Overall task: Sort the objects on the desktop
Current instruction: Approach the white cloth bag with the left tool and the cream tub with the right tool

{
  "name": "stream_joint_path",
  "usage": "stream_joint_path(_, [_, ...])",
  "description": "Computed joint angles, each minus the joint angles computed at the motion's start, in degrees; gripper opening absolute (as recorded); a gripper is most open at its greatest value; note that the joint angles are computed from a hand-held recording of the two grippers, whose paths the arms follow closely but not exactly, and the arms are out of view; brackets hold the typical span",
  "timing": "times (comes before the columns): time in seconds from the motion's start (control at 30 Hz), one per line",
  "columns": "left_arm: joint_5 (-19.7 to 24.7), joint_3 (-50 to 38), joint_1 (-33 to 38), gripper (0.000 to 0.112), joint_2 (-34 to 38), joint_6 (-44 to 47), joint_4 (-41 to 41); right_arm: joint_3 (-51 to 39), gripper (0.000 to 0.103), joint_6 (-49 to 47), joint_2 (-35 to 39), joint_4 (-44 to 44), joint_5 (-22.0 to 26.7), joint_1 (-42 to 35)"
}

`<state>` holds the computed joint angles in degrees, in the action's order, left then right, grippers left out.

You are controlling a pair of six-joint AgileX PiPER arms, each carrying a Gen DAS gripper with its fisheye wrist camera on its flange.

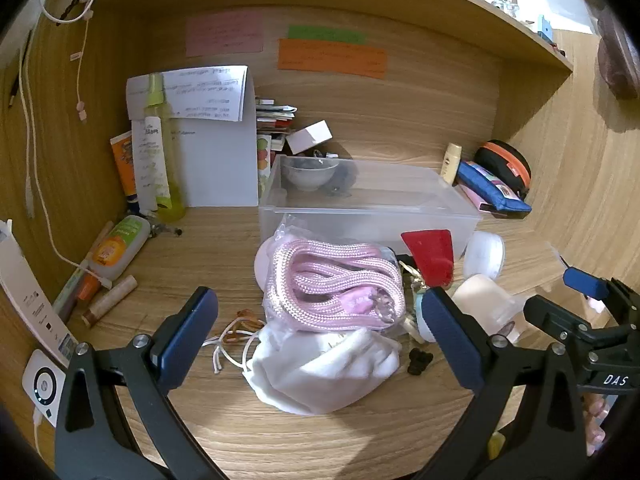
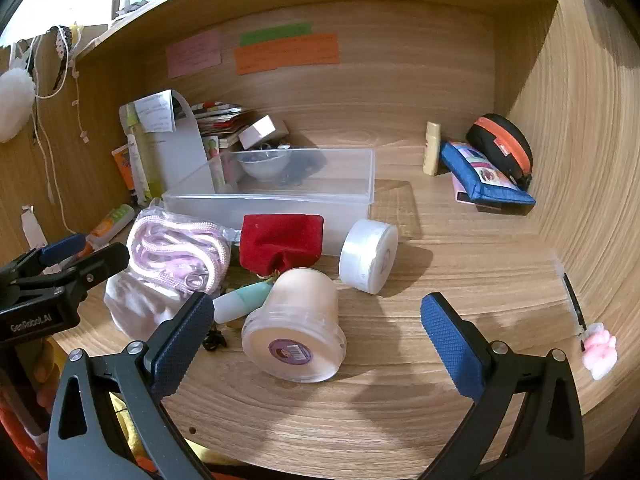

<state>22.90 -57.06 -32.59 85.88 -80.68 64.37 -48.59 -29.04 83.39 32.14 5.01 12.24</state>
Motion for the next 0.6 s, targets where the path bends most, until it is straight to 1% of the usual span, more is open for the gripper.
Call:
stream_joint_path(0.07, [0.0, 0.0, 0.1, 0.103, 0.0, 0.4, -0.4, 0.0, 0.103, -7.1, 0.1, 7.3, 0.4, -0.4])
stream_joint_path(0.1, [0.1, 0.0, 0.1, 0.103, -0.1, 0.3, -0.3, 0.1, 0.103, -9.4, 0.2, 9.7, 0.6, -0.6])
stream_joint_path(0.23, [0.1, 0.0, 0.0, 0.103, 0.0, 0.0, -0.1, 0.5, 0.103, -14.8, 0.1, 15.1, 0.8, -0.8])
stream_joint_path(0.6, [-0.2, -0.3, 0.4, 0.103, -0.1, 2.2, -2.0, 0.8, 0.103, -17.3, 0.1, 17.9, 1.3, -1.4])
